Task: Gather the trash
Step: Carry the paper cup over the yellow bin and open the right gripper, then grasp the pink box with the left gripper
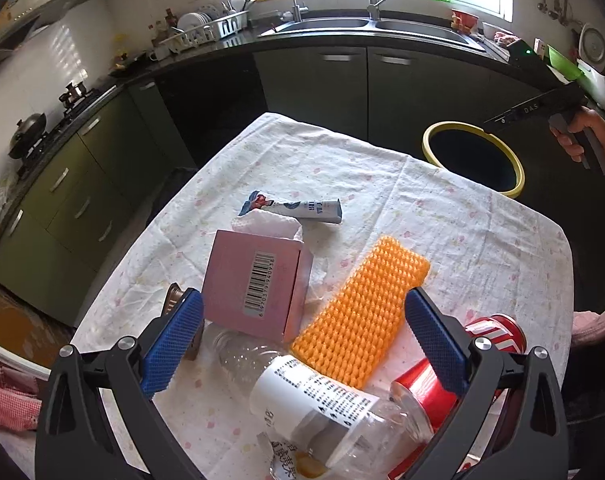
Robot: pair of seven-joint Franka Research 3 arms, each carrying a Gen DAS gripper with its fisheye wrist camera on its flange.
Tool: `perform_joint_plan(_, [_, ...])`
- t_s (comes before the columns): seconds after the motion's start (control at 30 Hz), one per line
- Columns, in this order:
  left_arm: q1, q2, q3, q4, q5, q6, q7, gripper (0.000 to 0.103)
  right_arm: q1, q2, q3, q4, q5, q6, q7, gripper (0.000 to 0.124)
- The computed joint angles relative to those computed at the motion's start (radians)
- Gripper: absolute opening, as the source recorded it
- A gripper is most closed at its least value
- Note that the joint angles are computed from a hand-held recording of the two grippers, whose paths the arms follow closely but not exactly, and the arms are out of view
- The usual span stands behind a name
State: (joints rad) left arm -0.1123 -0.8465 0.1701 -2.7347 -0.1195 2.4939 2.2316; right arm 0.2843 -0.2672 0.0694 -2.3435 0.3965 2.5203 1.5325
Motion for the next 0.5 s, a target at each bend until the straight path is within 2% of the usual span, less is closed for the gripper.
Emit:
perform_joint_plan(0.2, [-0.021, 0.191, 0.021, 0.105, -0.030, 0.005, 0.062, 0.099, 0.022, -0.039, 0.007, -0.024, 0.017, -0.013, -0.014, 0.043])
perform_joint_plan(0.5, [0.027, 0.340, -0.018, 0.181, -0.081, 0.002, 0.109, 0.099, 0.036, -0.041, 0.015, -0.031, 0.011, -0.014, -0.010, 0.045])
